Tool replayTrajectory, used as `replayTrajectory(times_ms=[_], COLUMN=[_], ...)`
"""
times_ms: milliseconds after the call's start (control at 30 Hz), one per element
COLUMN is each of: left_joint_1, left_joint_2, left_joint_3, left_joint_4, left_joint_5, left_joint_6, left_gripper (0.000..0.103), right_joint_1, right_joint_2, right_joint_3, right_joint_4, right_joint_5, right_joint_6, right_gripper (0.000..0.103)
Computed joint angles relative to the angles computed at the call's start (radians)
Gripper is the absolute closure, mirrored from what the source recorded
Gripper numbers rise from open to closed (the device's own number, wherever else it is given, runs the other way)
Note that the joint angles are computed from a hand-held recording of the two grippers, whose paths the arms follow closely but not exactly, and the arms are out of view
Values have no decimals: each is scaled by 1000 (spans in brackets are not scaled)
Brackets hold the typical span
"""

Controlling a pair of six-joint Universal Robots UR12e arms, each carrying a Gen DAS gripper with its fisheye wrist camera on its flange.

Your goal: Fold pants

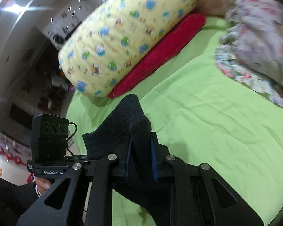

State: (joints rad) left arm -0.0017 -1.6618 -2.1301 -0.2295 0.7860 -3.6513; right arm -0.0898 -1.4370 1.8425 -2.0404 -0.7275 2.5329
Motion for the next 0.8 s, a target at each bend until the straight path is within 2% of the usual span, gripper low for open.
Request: replayTrajectory(times_ms=[133, 233, 367, 467, 633, 800], left_joint_1=[-48, -83, -126, -150, -187, -231], left_joint_2=[18, 20, 16, 14, 1, -8], left_joint_3=[27, 41, 81, 107, 141, 171], left_joint_4=[-56, -91, -179, -248, -328, -412], left_joint_5=[19, 1, -12, -22, -30, -19], left_joint_6=[64, 102, 183, 251, 320, 399], left_gripper=[85, 85, 85, 85, 85, 85], right_joint_1=[-67, -111, -166, -208, -270, -332], right_joint_2=[-56, -99, -140, -168, -206, -236], right_joint_3=[59, 114, 169, 210, 271, 320], right_joint_4=[-26, -70, -110, -135, -176, -183], right_joint_5=[36, 40, 53, 62, 83, 108], right_joint_6=[22, 48, 96, 124, 176, 187], right_gripper=[84, 84, 85, 85, 85, 85])
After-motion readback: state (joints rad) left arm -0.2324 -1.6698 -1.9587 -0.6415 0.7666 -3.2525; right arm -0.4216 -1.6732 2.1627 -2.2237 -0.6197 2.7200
